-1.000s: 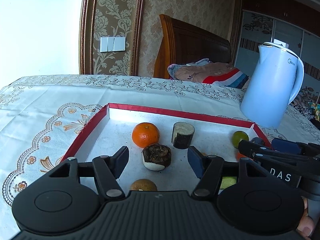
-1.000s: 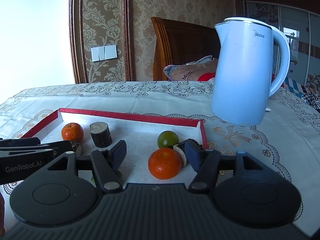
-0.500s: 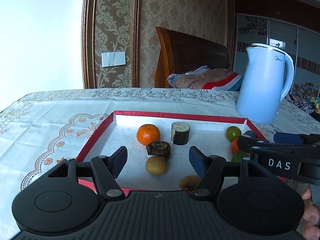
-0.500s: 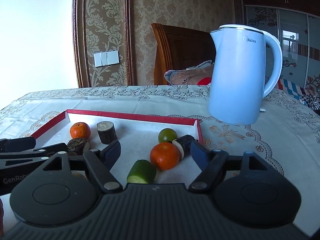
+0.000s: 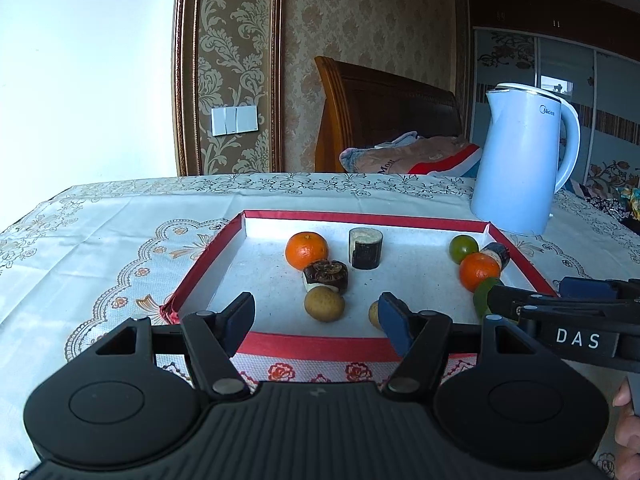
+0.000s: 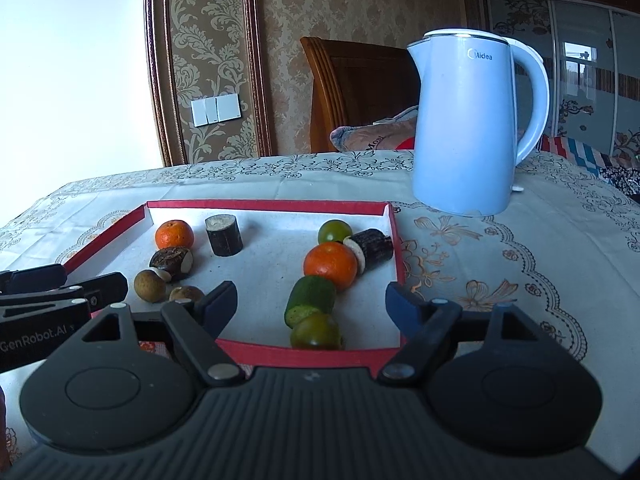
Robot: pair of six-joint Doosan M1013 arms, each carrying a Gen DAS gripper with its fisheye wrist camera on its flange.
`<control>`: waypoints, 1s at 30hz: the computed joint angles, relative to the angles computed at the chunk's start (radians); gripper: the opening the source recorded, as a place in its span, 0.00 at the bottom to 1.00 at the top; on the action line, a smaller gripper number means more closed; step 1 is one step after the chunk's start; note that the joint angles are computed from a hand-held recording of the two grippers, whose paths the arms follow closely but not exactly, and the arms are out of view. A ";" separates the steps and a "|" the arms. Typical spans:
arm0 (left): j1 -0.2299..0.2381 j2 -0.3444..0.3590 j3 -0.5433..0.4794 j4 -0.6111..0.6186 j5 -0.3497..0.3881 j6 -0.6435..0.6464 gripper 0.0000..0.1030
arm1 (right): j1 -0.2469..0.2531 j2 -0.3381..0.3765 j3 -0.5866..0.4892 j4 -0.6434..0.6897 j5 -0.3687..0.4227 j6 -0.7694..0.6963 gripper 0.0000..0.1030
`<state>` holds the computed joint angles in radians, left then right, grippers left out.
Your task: Organize fruits
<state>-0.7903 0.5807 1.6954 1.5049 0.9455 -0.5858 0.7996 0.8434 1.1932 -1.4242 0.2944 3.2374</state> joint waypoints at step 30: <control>-0.018 -0.011 0.026 -0.029 0.019 -0.005 0.77 | 0.013 -0.020 0.048 -0.045 -0.009 0.051 0.87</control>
<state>-0.8087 0.5696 1.7215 1.4760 0.9648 -0.5909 0.8122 0.8231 1.2414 -1.4692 0.2855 3.2888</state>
